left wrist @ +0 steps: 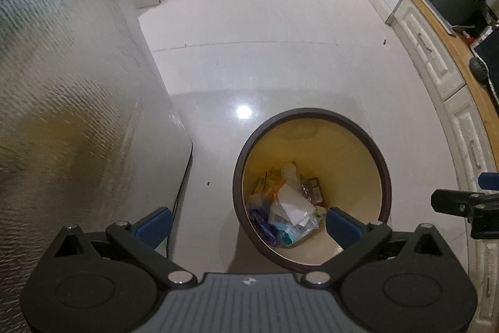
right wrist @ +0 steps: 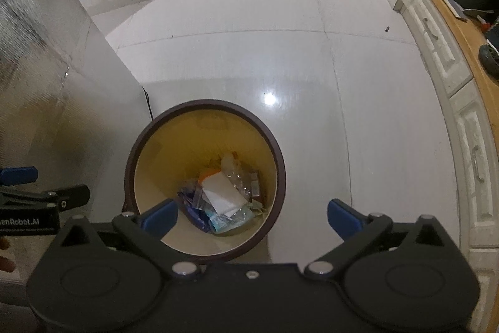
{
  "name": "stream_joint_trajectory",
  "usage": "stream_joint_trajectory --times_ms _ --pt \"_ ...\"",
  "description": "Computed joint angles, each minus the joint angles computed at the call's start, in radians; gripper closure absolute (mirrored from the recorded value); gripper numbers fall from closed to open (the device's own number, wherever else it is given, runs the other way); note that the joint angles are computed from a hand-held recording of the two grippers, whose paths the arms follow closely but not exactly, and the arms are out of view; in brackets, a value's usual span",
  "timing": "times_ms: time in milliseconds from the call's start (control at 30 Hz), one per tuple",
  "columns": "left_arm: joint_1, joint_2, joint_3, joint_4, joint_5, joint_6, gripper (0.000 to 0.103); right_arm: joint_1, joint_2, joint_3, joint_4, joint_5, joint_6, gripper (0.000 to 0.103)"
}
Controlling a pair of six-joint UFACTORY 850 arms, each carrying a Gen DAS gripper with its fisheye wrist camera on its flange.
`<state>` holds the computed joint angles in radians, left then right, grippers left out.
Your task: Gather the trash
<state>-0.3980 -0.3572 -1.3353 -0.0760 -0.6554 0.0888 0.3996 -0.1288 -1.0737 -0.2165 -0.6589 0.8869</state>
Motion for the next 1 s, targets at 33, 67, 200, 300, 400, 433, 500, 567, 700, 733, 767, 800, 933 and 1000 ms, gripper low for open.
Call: stream_joint_trajectory --times_ms 33,67,200,300,400,433,500,567,700,733,767,800,933,1000 --pt "-0.003 0.009 0.005 0.008 0.001 -0.005 0.000 0.002 0.012 0.008 -0.004 0.000 0.009 0.000" --pt "-0.005 0.018 0.011 0.013 0.002 -0.008 0.000 0.005 0.023 0.015 -0.009 -0.003 0.017 0.000" --pt "-0.008 0.054 0.031 0.029 0.002 -0.021 0.000 0.014 0.067 0.038 -0.035 -0.014 0.049 0.000" --pt "-0.005 0.083 0.037 0.016 -0.006 -0.010 0.000 0.024 0.105 0.054 -0.060 -0.018 0.081 0.000" --pt "-0.006 0.120 0.046 0.013 0.007 -0.010 0.000 0.041 0.141 0.058 -0.109 -0.030 0.121 0.000" --pt "-0.009 0.133 0.047 0.021 0.013 -0.015 0.000 0.045 0.149 0.056 -0.121 -0.034 0.125 0.000" --pt "-0.012 0.163 0.052 0.031 0.025 -0.021 0.000 0.060 0.172 0.051 -0.166 -0.044 0.143 0.000" --pt "-0.013 0.192 0.056 0.033 0.036 -0.026 0.000 0.071 0.196 0.044 -0.204 -0.051 0.166 0.000" --pt "-0.015 0.252 0.065 0.029 0.062 -0.037 0.000 0.092 0.245 0.030 -0.280 -0.053 0.227 0.000" --pt "-0.015 0.266 0.068 0.028 0.069 -0.041 0.000 0.099 0.259 0.025 -0.300 -0.054 0.239 0.000" --pt "-0.016 0.280 0.071 0.026 0.076 -0.044 0.000 0.107 0.268 0.020 -0.318 -0.057 0.250 0.000" --pt "-0.018 0.298 0.074 0.023 0.080 -0.047 0.000 0.117 0.280 0.016 -0.342 -0.063 0.265 0.000" --pt "-0.029 0.361 0.084 0.019 0.105 -0.053 0.000 0.166 0.322 0.001 -0.442 -0.102 0.320 0.000" --pt "-0.035 0.395 0.090 0.020 0.121 -0.057 0.000 0.189 0.343 -0.003 -0.487 -0.124 0.351 0.000"
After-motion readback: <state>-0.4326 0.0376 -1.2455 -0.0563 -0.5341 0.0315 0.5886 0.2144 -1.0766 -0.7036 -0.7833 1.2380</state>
